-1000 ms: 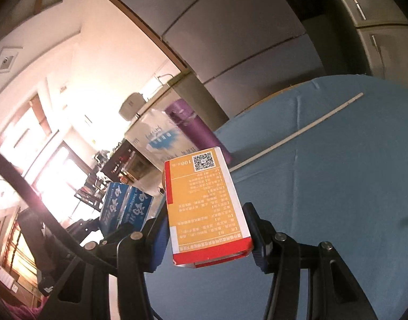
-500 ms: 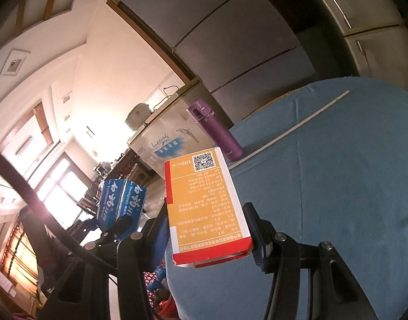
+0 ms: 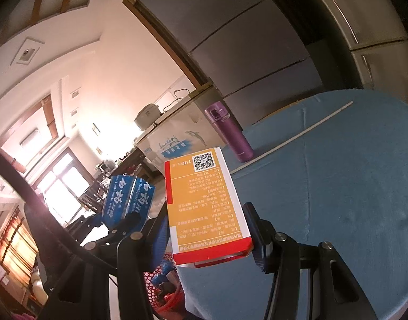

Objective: Collect trash
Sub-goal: 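Lift both held boxes off the table and carry them toward the red basket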

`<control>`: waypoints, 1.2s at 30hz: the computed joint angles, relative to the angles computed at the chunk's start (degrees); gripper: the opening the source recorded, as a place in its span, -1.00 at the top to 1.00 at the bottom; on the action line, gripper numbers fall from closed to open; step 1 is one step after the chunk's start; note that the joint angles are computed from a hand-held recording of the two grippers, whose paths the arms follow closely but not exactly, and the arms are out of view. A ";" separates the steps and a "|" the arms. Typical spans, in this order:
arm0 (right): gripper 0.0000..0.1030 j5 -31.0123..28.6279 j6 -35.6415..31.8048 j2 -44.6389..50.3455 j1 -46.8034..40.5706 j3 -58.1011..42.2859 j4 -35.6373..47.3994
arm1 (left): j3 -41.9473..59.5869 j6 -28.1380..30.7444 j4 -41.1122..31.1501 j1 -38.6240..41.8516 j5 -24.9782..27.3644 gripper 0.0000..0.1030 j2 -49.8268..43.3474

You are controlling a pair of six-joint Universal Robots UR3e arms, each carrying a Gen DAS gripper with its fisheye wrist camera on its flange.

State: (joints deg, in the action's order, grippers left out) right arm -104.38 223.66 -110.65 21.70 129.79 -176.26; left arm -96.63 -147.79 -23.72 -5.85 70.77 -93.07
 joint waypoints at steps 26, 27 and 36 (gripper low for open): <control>-0.07 -7.47 -1.97 7.39 8.90 -7.42 -0.20 | -8.17 3.21 0.56 8.20 -5.45 -0.12 8.14; -0.07 -7.78 -2.04 7.68 9.30 -7.80 -0.05 | -8.31 3.34 0.24 8.73 -5.82 -0.12 8.36; -0.07 -8.30 -2.66 10.26 10.47 -11.16 1.26 | -8.61 3.47 0.02 10.97 -6.92 -0.12 8.73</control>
